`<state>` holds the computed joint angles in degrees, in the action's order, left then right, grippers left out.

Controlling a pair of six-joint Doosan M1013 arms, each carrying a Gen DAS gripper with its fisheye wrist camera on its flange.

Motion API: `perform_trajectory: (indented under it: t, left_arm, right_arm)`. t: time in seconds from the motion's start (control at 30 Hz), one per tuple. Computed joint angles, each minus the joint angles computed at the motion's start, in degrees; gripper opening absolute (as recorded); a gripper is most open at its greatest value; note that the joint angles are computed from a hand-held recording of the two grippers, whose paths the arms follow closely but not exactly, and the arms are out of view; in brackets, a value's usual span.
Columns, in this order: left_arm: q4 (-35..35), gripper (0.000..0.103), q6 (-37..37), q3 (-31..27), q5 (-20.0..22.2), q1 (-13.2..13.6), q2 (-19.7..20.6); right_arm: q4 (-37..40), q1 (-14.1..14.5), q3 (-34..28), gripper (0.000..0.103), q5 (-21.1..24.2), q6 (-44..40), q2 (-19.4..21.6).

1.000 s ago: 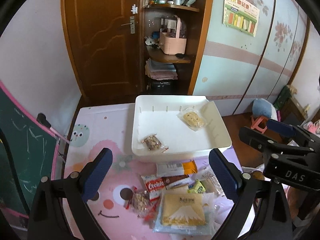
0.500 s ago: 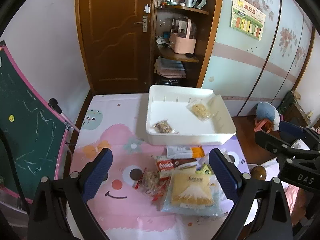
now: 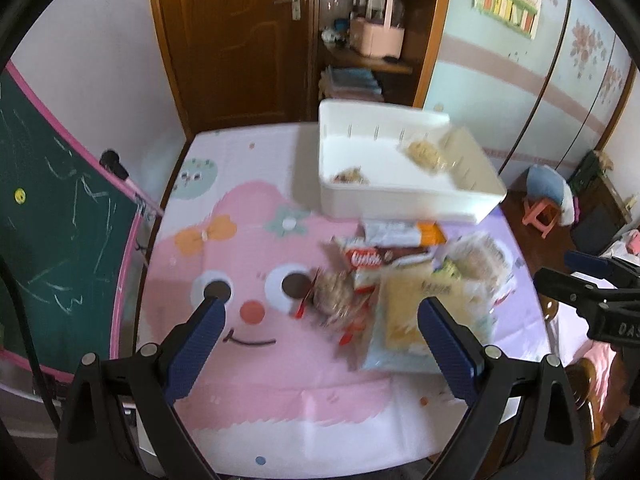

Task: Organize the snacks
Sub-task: 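Grasp the clear nut bag with the left gripper while the right grasps the Mount Fuji bread packet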

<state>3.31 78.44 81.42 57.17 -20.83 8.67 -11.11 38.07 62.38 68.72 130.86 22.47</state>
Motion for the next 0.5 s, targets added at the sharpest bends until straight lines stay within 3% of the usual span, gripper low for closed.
perform_trajectory:
  t: [0.3,0.5]
  left_arm:
    - [-4.3,0.097,3.2,1.7,3.0,1.8,3.2]
    - [-8.1,0.097,3.4,-0.4,4.8,3.1,7.4]
  right_arm:
    - [14.8,-3.6,6.5,0.088,-3.2,-1.5,0.8]
    - [20.7,-4.4,6.6,0.088,-4.3,-4.0,2.9]
